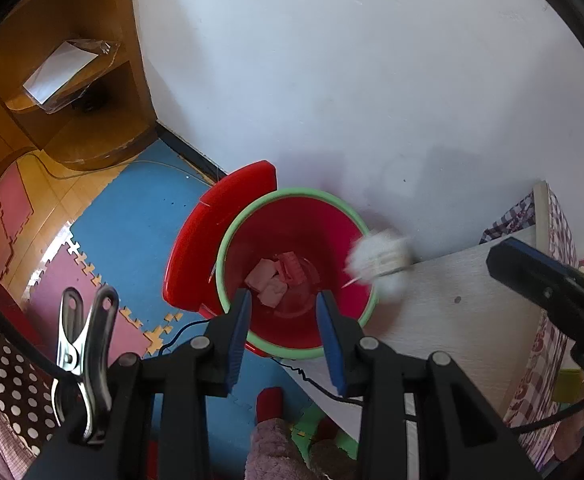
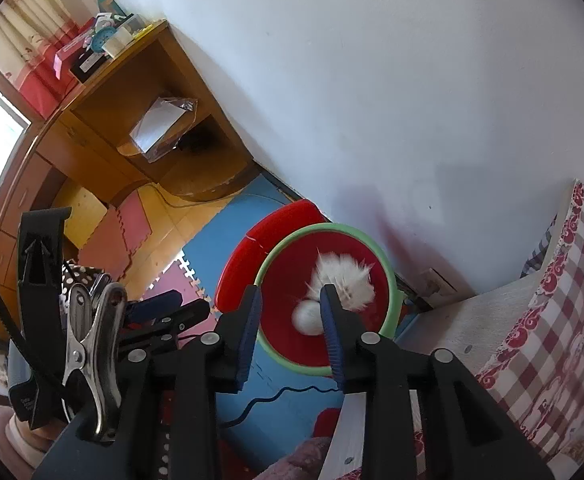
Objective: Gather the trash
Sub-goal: 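Move the right gripper over the bucket and open it to drop the shuttlecock, then turn both open grippers away from the bucket toward the bed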
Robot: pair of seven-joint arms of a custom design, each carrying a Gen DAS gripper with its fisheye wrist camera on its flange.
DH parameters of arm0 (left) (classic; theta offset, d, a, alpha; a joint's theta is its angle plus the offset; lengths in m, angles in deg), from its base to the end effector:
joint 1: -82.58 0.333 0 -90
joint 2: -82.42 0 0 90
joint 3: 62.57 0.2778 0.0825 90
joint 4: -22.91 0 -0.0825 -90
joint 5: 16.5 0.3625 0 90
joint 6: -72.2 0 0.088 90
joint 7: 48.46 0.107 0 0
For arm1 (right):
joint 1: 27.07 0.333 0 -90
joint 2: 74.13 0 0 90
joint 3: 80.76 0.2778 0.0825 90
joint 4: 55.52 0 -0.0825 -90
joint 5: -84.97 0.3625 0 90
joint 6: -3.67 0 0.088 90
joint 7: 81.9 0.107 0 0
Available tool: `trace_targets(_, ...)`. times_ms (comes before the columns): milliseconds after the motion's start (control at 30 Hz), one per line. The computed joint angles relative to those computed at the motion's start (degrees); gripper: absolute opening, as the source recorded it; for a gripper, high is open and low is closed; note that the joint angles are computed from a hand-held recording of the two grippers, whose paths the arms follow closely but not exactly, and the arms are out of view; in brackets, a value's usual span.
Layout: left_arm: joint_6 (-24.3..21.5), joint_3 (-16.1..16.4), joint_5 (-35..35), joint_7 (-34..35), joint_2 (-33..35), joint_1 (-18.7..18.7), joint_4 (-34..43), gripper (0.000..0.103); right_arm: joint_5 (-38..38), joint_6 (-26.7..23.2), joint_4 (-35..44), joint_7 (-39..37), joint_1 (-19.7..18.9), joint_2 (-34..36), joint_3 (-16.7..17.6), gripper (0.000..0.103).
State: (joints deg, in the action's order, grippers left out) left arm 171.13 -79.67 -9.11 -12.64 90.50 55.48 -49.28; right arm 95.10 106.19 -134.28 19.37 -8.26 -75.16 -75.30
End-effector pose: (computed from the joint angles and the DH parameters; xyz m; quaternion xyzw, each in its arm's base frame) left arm 0.4345 -0.3843 0.6694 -0.7582 0.6293 -0.1675 0.0322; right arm 0.4846 0.2357 0.7109 -0.7614 0.6057 -0.0201 0.2301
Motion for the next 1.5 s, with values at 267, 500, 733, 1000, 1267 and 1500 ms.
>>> trace_targets(267, 0.24, -0.07, -0.21, 0.66, -0.67, 0.22, -0.36, 0.035, 0.23, 0.12, -0.81, 0.81, -0.1, -0.93, -0.06, 0.034)
trace_targets(500, -0.02, -0.27, -0.09, 1.39, -0.27, -0.11, 0.9, 0.035, 0.13, 0.14, -1.24, 1.95, 0.04, -2.1, 0.12, 0.034)
trace_targets(733, -0.19, -0.31, 0.15, 1.94, -0.33, -0.66, 1.9, 0.035, 0.11, 0.41, -2.37, 3.21, 0.13, -4.18, 0.23, 0.034)
trace_targets(1000, -1.95, -0.74, 1.37, 1.49, -1.34, -1.34, 2.96, 0.035, 1.15, 1.13, -4.18, 3.79, 0.38, -7.41, 0.35, 0.034)
trace_targets(1267, -5.01, -1.52, 3.76, -0.21, -1.97, -2.9, 5.87, 0.035, 2.18, 1.15, -4.88, 4.91, 0.74, -10.92, 0.58, 0.034)
trace_targets(1500, -8.71, -2.16, 7.13, -2.12, -1.97, -5.18, 9.69, 0.035, 3.8, 1.17, -6.0, 4.3, 1.5, -14.63, 0.64, 0.034)
